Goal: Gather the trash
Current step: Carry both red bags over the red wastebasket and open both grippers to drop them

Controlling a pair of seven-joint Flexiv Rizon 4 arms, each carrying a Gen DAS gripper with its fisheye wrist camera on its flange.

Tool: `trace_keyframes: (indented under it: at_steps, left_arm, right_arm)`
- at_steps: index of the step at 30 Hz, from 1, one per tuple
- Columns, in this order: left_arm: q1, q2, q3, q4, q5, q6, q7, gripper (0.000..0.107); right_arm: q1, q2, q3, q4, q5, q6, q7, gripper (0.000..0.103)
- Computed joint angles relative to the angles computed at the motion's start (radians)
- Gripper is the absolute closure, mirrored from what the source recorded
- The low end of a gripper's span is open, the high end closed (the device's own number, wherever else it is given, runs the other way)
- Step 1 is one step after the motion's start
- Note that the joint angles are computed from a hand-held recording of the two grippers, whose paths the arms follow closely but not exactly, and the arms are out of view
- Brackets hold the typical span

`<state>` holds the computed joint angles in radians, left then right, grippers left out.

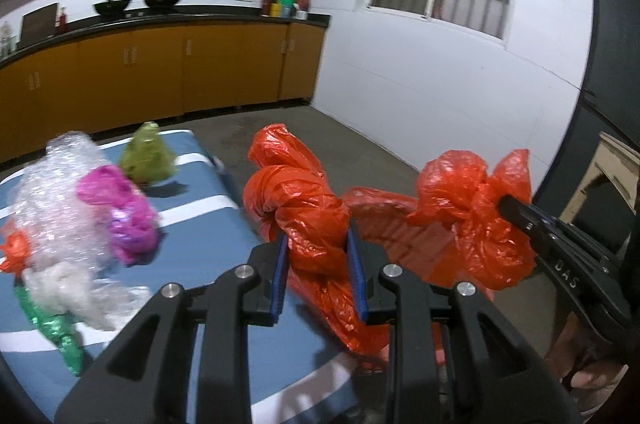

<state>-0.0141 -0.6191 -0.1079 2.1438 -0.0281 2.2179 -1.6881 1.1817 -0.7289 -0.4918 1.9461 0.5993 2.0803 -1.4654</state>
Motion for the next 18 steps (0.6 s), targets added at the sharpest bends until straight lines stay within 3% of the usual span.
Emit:
trace_keyframes:
  at_steps: [9,13,14,16,17,18]
  left_arm:
    - [0.038,-0.072,-0.074,-0.105,0.068,-0.081,0.016,0.08]
    - [0.052,-0.108,-0.115,-0.161,0.082,-0.144,0.026,0.07]
    - [0.065,-0.116,-0.129,-0.169,0.092,-0.151,0.028,0.066]
    - [0.055,-0.128,-0.123,-0.179,0.085,-0.155,0.036,0.053]
    - [0.049,-0.133,-0.118,-0.183,0.08,-0.158,0.041,0.052]
    - [0.047,-0.135,-0.115,-0.183,0.077,-0.16,0.045,0.052]
  right_arm:
    - [-0.037,-0.019,0.002,-0.021,-0.015,-0.018,0.036,0.098]
    - [-0.059,-0.025,-0.001,-0.033,-0.041,-0.059,0.082,0.096]
    - [-0.075,-0.019,0.014,-0.029,-0.055,-0.061,0.101,0.09]
    - [-0.085,-0.012,0.018,-0.015,-0.07,-0.052,0.131,0.065]
    - [-0.078,-0.015,0.008,-0.007,-0.066,-0.036,0.138,0.052]
    - [-0.059,-0.019,-0.012,0.004,-0.053,-0.022,0.138,0.05]
